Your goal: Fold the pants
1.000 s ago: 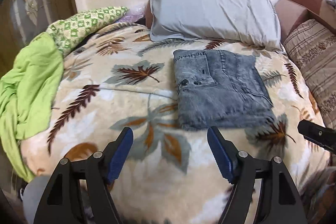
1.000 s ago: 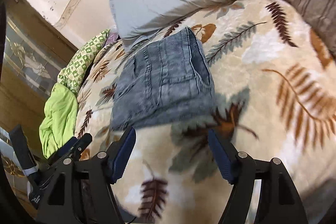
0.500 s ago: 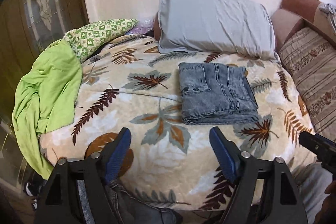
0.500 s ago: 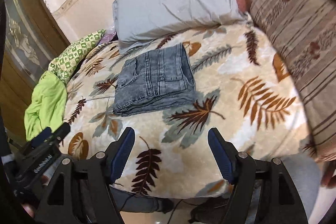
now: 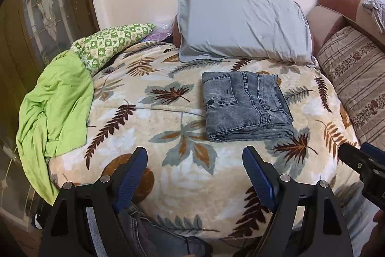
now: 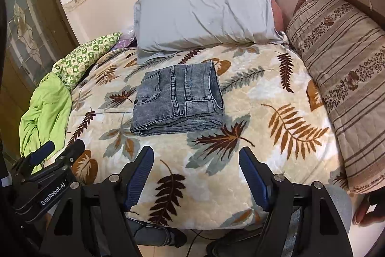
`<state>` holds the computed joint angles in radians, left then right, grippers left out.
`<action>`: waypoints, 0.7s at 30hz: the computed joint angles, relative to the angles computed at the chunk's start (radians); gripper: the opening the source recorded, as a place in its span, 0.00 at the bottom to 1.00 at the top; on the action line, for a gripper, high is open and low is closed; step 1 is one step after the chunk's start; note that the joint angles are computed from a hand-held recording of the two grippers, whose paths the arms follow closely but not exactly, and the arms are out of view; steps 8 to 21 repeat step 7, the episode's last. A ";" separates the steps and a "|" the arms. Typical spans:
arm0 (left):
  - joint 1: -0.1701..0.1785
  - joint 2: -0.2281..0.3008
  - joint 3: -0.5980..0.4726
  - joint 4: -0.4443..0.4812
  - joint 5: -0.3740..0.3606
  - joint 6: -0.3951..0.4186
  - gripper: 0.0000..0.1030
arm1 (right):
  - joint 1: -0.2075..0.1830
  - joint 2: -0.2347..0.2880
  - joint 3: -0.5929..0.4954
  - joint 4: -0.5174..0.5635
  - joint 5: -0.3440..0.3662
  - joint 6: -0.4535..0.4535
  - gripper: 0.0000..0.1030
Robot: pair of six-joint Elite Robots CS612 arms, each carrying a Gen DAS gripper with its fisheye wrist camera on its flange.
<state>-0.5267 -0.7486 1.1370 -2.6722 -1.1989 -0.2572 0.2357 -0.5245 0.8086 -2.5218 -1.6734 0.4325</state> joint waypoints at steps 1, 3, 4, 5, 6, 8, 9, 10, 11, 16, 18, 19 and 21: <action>-0.001 0.000 0.001 -0.002 0.004 0.004 0.79 | 0.000 0.001 -0.001 0.003 -0.002 0.002 0.72; -0.003 0.001 0.002 -0.008 0.002 0.016 0.79 | -0.001 0.003 -0.003 0.008 -0.002 0.007 0.72; -0.003 0.002 0.003 -0.011 0.005 0.020 0.79 | -0.001 0.004 -0.004 0.012 -0.002 0.010 0.72; -0.004 0.002 0.004 -0.014 0.006 0.021 0.79 | -0.001 0.004 -0.005 0.017 -0.002 0.013 0.72; -0.003 0.002 0.004 -0.014 0.004 0.019 0.79 | -0.001 0.005 -0.007 0.020 -0.003 0.013 0.72; -0.003 0.002 0.004 -0.011 0.002 0.015 0.79 | 0.000 0.006 -0.008 0.022 -0.008 0.013 0.72; -0.003 0.002 0.004 -0.011 0.002 0.015 0.79 | 0.000 0.006 -0.008 0.022 -0.008 0.013 0.72; -0.003 0.002 0.004 -0.011 0.002 0.015 0.79 | 0.000 0.006 -0.008 0.022 -0.008 0.013 0.72; -0.003 0.002 0.004 -0.011 0.002 0.015 0.79 | 0.000 0.006 -0.008 0.022 -0.008 0.013 0.72; -0.003 0.002 0.004 -0.011 0.002 0.015 0.79 | 0.000 0.006 -0.008 0.022 -0.008 0.013 0.72; -0.003 0.002 0.004 -0.011 0.002 0.015 0.79 | 0.000 0.006 -0.008 0.022 -0.008 0.013 0.72; -0.003 0.002 0.004 -0.011 0.002 0.015 0.79 | 0.000 0.006 -0.008 0.022 -0.008 0.013 0.72; -0.003 0.002 0.004 -0.011 0.002 0.015 0.79 | 0.000 0.006 -0.008 0.022 -0.008 0.013 0.72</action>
